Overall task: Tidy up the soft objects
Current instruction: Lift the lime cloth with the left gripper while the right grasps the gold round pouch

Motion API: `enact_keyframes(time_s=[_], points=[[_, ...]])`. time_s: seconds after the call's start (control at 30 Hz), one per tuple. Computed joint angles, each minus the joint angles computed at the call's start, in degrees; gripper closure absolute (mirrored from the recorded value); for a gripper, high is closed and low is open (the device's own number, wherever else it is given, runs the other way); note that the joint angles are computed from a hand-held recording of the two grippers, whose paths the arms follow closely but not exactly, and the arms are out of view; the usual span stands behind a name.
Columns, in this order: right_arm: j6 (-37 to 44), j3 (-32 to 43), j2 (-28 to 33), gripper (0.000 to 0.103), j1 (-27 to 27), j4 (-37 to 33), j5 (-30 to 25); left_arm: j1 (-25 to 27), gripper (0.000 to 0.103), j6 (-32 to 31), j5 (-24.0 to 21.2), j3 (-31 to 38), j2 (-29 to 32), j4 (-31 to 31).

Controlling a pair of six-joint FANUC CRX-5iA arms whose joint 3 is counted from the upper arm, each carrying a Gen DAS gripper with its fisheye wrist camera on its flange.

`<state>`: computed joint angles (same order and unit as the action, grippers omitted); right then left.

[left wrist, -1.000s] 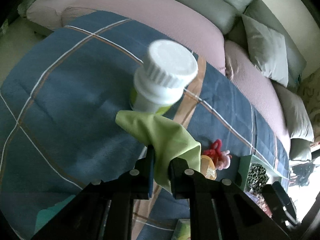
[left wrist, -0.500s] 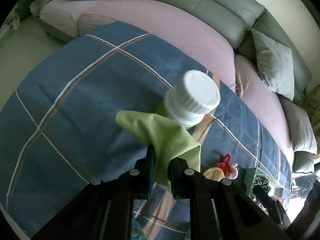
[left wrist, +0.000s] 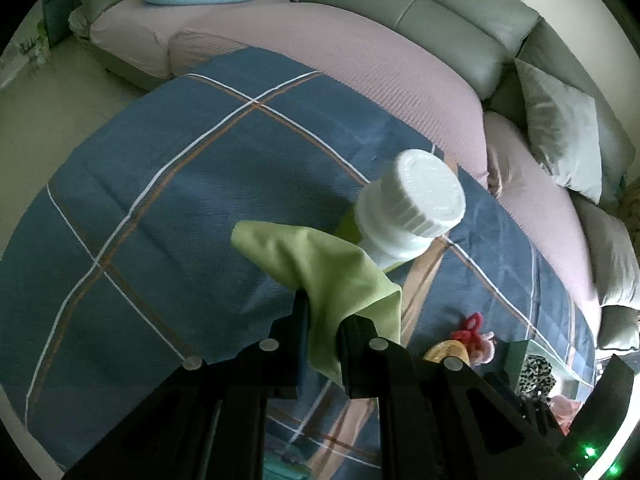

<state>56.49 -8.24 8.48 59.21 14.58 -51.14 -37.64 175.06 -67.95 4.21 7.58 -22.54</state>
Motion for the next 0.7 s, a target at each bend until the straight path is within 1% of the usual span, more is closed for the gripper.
enact_keyframes(time_s=[0.1,0.2,0.27,0.3,0.43,0.7], points=[[-0.43,0.48,0.74,0.027,-0.06,-0.15,-0.46,0.21,0.090,-0.15,-0.16,-0.11,0.09,0.33],[-0.77,0.70,1.26,0.030,-0.14,0.18,-0.38,0.34,0.090,-0.54,-0.51,0.05,0.36,0.65],[-0.71,1.02,1.57,0.036,-0.26,-0.09,-0.40,0.51,0.090,-0.89,-0.24,-0.05,0.41,1.10],[-0.42,1.20,1.65,0.041,-0.33,-0.55,-0.45,0.57,0.090,-1.02,-0.08,-0.10,0.41,1.26],[1.00,1.64,1.61,0.051,-0.60,-2.64,0.00,0.73,0.090,-1.19,-0.01,-0.11,0.41,1.44],[1.01,1.08,0.53,0.052,-0.98,-3.50,0.56,0.87,0.090,-1.50,0.10,-0.18,0.36,1.59]])
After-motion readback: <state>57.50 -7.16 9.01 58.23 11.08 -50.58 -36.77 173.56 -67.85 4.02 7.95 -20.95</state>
